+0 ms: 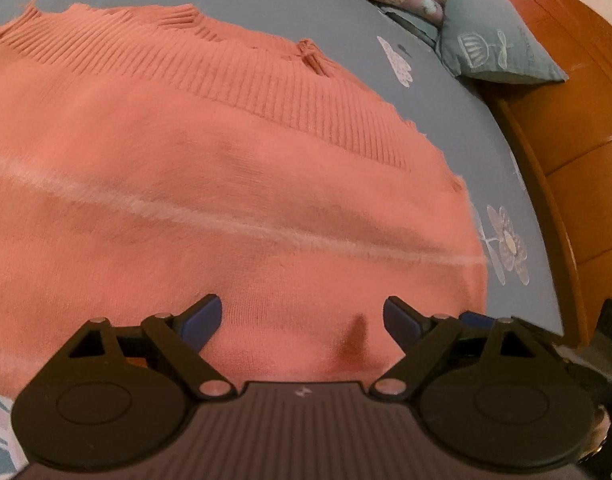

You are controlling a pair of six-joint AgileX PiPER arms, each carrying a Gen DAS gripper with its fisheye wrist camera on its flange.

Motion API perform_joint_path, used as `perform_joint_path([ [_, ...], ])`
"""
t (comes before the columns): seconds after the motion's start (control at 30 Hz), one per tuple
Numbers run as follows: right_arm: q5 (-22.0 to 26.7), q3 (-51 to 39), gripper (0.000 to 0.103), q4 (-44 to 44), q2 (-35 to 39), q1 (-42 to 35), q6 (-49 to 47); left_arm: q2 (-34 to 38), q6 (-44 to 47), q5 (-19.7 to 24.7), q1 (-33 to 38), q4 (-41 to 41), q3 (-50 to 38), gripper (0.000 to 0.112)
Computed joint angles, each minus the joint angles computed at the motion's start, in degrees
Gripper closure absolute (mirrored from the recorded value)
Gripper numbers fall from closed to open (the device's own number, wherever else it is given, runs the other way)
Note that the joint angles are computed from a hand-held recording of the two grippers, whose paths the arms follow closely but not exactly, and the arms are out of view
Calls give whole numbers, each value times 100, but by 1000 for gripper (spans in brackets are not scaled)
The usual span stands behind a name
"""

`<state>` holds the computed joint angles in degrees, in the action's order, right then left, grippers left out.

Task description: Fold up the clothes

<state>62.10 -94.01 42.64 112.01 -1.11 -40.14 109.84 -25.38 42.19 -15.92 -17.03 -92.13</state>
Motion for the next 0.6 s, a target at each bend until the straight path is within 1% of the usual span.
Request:
perform_joint_path([
  [0.17, -525, 268, 0, -313, -156, 269, 97, -40, 169, -168, -181, 367, 104, 19],
  [0.27, -718, 376, 0, -459, -243, 368, 250, -104, 392, -265, -134, 192, 229, 19],
  [0.4, -881, 569, 0, -257, -329, 295, 424, -162, 1292, -306, 67, -463, 385, 19],
  [0.47, -1114, 788, 0, -244, -447, 338, 436, -222, 1956, -387, 196, -937, 564, 19],
  [0.53, -1354, 882, 0, -495, -533, 491, 736, -309, 2650, -486, 357, -1547, 808, 19],
  [0.6, -1478, 735, 0, -1061, -513, 745, 1487, -340, 3373, -467, 535, -2177, 966, 19],
])
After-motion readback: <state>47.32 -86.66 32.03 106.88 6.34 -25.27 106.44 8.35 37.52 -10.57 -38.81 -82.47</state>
